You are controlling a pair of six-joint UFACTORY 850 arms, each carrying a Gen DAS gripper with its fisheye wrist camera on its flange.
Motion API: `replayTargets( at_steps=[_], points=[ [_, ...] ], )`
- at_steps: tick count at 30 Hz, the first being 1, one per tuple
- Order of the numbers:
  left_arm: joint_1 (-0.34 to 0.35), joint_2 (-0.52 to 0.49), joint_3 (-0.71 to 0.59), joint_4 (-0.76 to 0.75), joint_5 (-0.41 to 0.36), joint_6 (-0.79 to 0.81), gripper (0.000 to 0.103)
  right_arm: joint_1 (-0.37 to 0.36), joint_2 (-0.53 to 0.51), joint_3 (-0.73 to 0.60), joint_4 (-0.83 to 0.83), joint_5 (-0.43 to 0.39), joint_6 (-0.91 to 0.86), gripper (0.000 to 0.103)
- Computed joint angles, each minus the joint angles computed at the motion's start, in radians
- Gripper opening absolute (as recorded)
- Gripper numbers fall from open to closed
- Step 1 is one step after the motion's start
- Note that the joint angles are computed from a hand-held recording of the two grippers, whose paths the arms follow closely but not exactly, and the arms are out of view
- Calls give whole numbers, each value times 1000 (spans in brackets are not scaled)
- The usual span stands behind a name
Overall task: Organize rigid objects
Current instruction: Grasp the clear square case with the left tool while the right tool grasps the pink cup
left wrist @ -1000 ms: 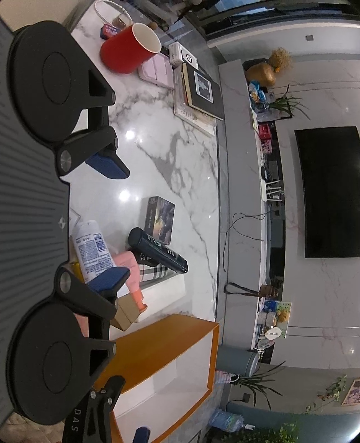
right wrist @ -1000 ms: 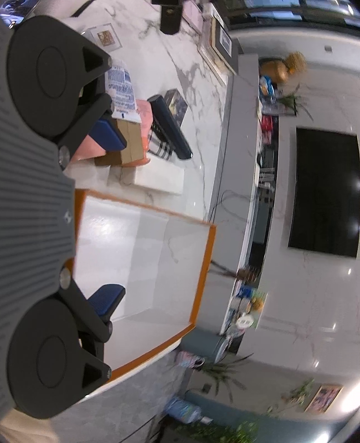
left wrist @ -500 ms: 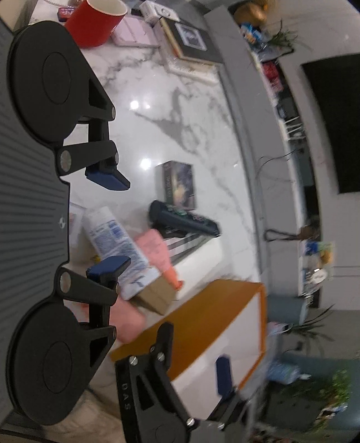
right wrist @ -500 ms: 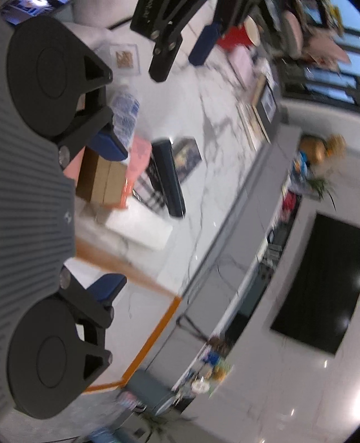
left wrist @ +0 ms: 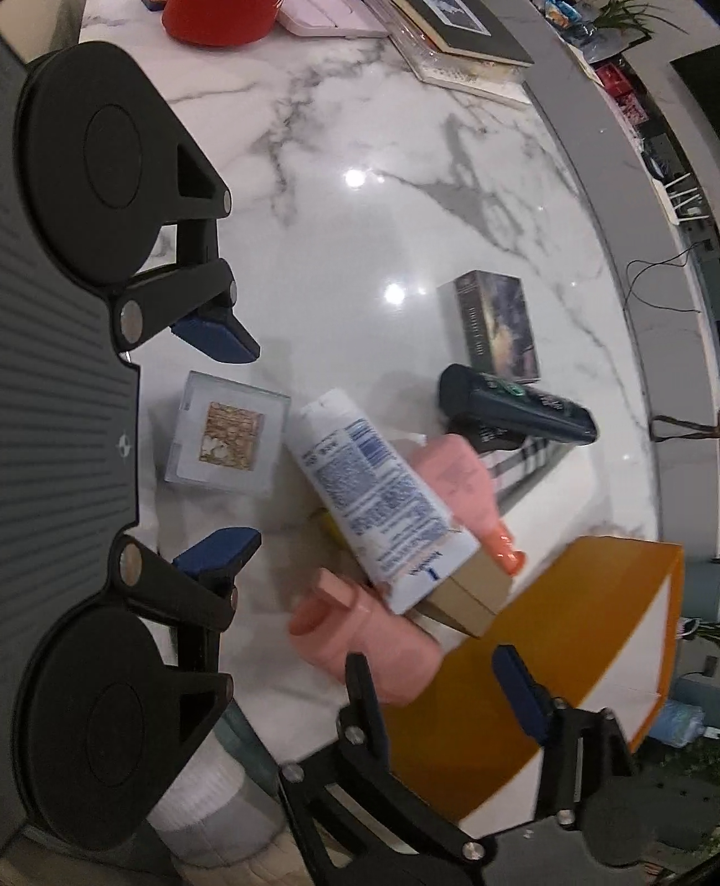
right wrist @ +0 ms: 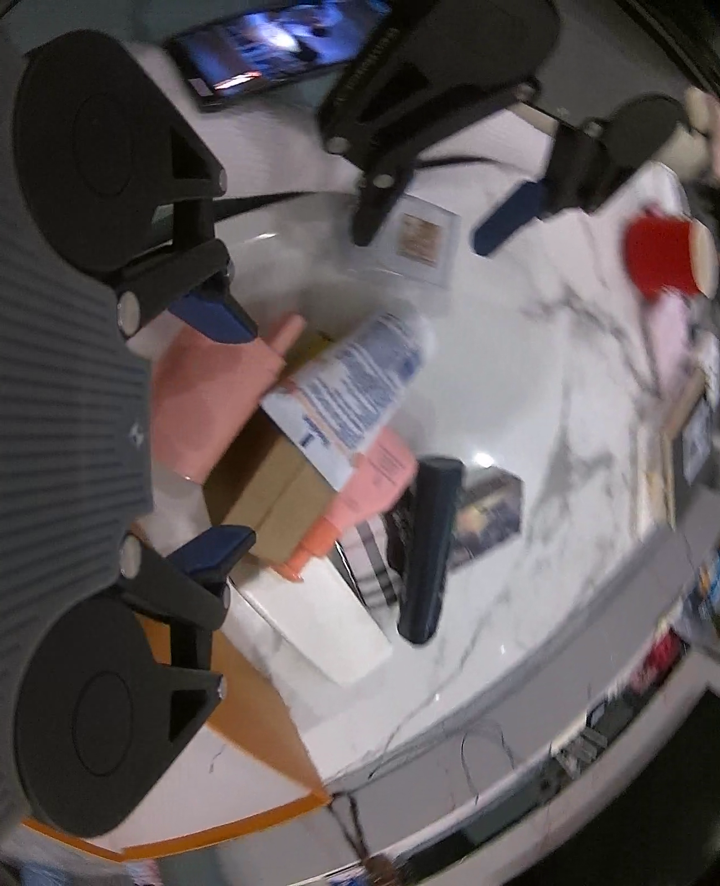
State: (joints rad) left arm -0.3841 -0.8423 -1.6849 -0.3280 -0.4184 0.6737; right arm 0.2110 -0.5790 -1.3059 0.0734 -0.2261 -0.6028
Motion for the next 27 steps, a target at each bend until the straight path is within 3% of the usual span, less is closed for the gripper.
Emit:
replayTargets(
  at_steps=[5, 9, 15, 19, 27],
  points=[
    [-5, -15, -10, 76, -20, -70, 78, -1, -36, -44, 3, -99, -85, 71],
    [-8, -27, -18, 107, -30, -94, 76, 7, -61, -61, -58, -118, -56, 70],
    [-13, -35, -18, 159, -20, -138, 68, 11, -96, -88, -25, -140, -77, 61],
    [-12, -42, -25, 165, -24, -151, 62, 16, -121, -109, -29, -142, -38, 61],
    [-14, -51, -31, 156, -26, -168, 60, -1, -158, -159, 131, -199, 94, 57]
  ],
)
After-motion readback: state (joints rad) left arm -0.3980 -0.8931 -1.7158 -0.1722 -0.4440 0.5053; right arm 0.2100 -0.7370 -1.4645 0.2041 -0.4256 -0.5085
